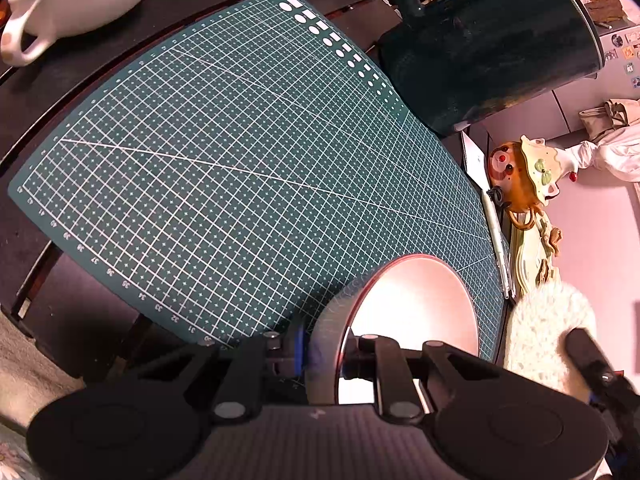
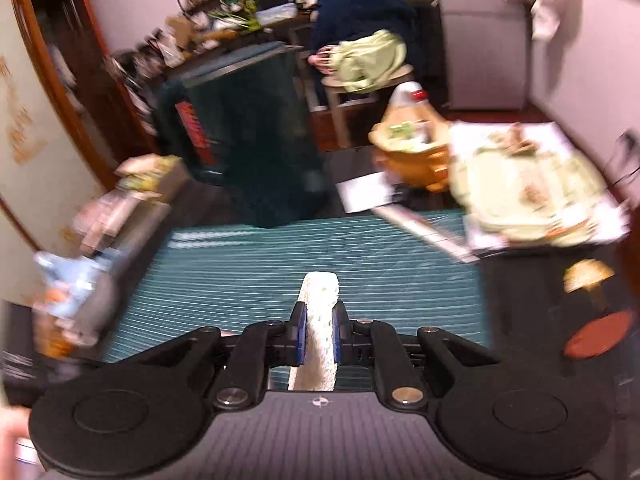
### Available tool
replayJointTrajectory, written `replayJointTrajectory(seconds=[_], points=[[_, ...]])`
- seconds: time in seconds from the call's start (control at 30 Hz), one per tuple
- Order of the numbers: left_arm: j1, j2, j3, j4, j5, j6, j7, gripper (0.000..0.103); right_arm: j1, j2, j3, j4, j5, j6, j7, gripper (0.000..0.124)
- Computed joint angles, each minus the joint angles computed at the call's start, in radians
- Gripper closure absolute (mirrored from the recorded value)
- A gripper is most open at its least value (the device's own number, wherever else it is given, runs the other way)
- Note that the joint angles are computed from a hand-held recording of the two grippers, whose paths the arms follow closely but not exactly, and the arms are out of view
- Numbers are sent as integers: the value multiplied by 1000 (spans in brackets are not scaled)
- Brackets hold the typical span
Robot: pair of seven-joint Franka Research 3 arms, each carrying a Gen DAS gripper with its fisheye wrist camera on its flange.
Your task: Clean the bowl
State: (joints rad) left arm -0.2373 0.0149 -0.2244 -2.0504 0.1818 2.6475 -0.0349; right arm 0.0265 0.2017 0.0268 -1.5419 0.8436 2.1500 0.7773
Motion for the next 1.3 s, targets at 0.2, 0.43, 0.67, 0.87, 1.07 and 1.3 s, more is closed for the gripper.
replayJointTrajectory(seconds=[0.2, 0.43, 0.67, 0.87, 1.07, 1.3], points=[[-2, 0, -1, 1, 5, -1, -7, 87, 53, -117, 31, -205, 87, 104, -277, 113], [-2, -1, -1, 2, 5, -3, -6, 87, 127, -144, 21, -304, 78, 208, -409, 113], [-3, 0, -1, 7, 6, -9, -6, 87, 164, -144, 21, -341, -75, 359, -317, 113], [-2, -1, 0, 3, -3, -3, -2, 87, 185, -195, 23, -401, -171, 477, -323, 113], [0, -1, 0, 5, -9, -6, 8, 87, 160, -177, -8, -308, -136, 434, -260, 113], [-2, 6, 0, 36, 4, -58, 37, 88, 62, -36, -33, -67, -94, 129, -39, 113]])
